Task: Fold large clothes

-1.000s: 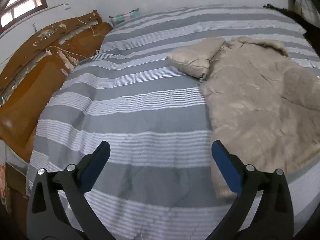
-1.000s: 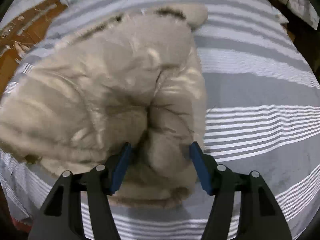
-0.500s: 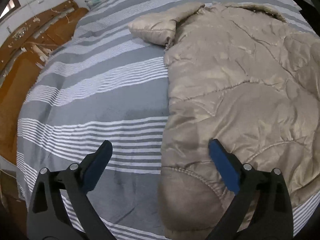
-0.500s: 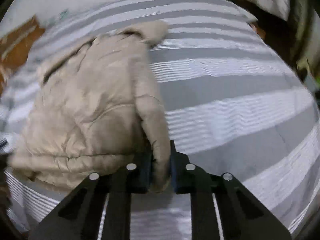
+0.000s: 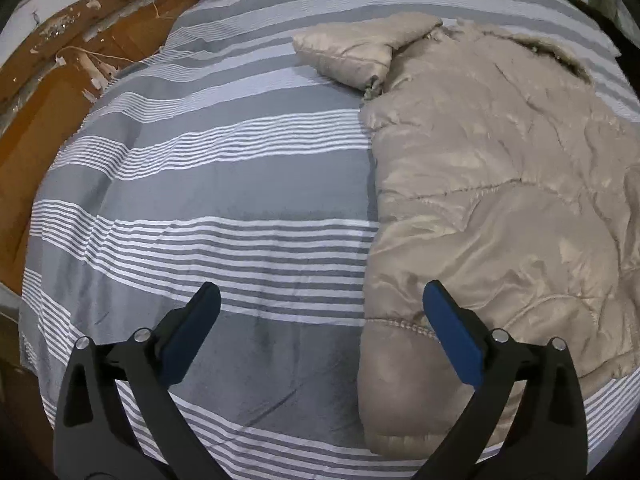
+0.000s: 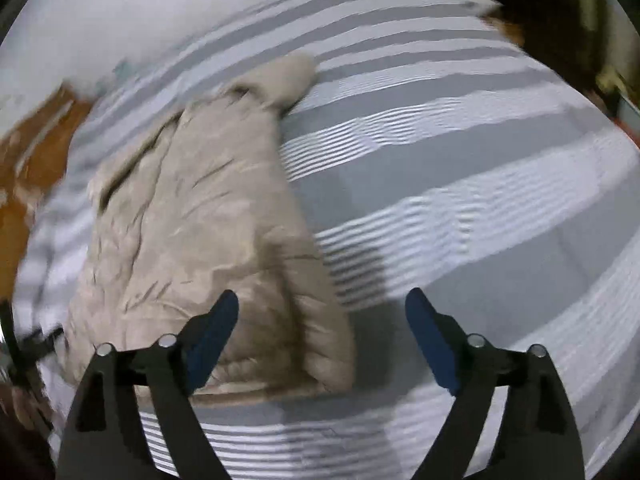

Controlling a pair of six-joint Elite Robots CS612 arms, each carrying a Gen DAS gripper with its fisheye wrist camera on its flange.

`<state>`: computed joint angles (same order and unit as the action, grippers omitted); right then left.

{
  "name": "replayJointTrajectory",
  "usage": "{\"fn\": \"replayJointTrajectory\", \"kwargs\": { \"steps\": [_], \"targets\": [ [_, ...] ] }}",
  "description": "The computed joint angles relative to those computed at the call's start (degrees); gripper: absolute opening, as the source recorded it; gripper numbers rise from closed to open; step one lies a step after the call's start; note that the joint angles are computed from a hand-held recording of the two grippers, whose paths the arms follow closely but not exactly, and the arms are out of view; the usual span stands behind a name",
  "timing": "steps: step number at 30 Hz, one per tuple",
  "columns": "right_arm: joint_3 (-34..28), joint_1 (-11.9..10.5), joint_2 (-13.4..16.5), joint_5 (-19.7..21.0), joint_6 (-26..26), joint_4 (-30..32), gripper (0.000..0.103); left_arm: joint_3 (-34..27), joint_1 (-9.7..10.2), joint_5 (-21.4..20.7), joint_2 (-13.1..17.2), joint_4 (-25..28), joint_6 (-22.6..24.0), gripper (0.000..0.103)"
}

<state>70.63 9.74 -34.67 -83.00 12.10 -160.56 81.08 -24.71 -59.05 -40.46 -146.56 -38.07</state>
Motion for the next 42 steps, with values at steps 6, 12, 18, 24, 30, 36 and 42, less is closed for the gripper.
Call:
{"fn": "replayJointTrajectory", "kwargs": {
  "steps": [6,12,18,24,30,36,42],
  "targets": [
    [-9.6,-0.5,5.6,7.8,-0.2,15.5,0.085,-1.7,-0.27,-0.9,1.8,2.7,-1.0,0.1],
    [-6.8,0.9,4.2,6.9,0.5,13.6,0.033,-1.1,0.57,-5.4,2.0,-0.3,-1.1,0.086],
    [-0.9,0.6,-0.1,5.3,-1.6,11.2,0.026,-1.0,0.62,-3.9,2.0,0.5,0.0,0.085],
    [-0.1,0.6,0.3,3.6,0.8,7.8,0.054,-0.1,0.23,-1.7,1.2,0.9,2.1,0.09],
    [-1.9,1.7,1.0,-1.0,-2.4,5.4,0.079,0.7,0.7,-3.3,0.8,-0.5,3.6,0.096],
    [-4.4,3.2,3.1,-5.1,-6.3,7.9,0.056,2.1,0.52,-9.1,0.5,-4.8,5.3,0.035],
    [0.1,3.3,0.5,-2.7,-9.6,3.8,0.024,4.4,-0.63,-6.5,-0.8,-4.3,3.7,0.026]
  ]
}}
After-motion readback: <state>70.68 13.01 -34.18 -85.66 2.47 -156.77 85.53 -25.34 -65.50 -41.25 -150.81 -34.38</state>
